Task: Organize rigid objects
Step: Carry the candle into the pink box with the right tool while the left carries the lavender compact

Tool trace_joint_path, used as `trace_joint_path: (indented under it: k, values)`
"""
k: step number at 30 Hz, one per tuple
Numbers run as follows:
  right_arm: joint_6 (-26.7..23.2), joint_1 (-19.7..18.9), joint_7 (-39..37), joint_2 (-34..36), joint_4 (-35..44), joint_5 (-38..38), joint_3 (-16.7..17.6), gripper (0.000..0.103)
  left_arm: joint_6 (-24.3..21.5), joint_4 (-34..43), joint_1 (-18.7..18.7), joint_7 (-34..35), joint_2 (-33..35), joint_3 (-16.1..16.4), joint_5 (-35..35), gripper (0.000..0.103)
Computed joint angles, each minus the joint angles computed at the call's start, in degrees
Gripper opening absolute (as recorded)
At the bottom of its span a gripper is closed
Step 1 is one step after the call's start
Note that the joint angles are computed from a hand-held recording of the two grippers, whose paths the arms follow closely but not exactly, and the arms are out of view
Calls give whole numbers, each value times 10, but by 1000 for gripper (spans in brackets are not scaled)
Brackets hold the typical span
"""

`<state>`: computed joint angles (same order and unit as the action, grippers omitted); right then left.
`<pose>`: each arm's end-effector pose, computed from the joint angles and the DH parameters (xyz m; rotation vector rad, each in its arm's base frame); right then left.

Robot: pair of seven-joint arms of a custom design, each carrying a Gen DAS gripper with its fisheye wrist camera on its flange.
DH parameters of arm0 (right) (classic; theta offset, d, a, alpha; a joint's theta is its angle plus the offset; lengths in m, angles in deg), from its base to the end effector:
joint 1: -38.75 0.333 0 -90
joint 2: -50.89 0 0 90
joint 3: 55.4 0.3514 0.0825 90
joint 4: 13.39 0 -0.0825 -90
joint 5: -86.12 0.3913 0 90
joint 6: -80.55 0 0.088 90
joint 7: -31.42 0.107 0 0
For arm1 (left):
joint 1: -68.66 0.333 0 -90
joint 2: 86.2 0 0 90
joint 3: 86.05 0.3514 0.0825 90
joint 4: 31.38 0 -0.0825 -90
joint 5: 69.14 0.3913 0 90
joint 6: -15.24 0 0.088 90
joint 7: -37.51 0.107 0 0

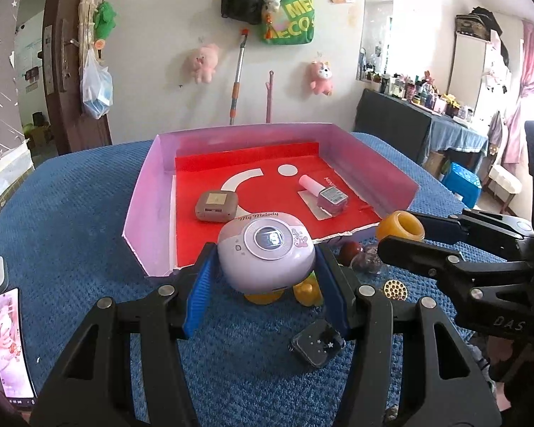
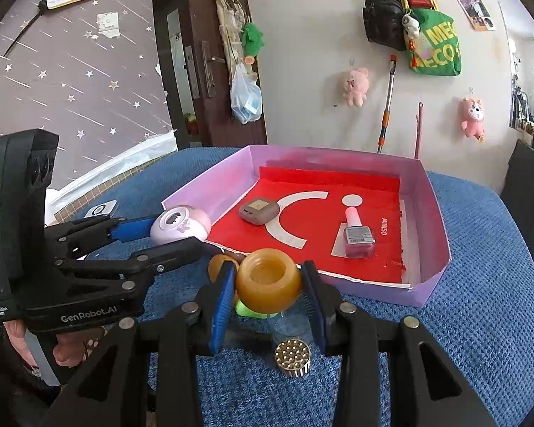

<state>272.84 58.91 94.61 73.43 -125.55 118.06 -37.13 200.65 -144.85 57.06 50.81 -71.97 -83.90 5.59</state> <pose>0.5766 0.3506 0.4191 -1.8565 1.1742 -0.4745 0.5956 -0.1964 0.4388 -1.5483 1.8580 -1.0112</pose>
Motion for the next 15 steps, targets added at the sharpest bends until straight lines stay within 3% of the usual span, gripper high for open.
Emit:
trace_joint_path:
  k: [3,10,15]
  values:
    - [-11,3,-1,2,7,1,-7,40,-9,1,11,36,4,-14,-31,53]
    - [-39,50,-7,10,31,17,-65,40,-20,-1,51,173,21,-69,-160,53]
    - [-58,82,-3,17,49,22,-109,40,-23,3,62,243,32,-86,-227,53]
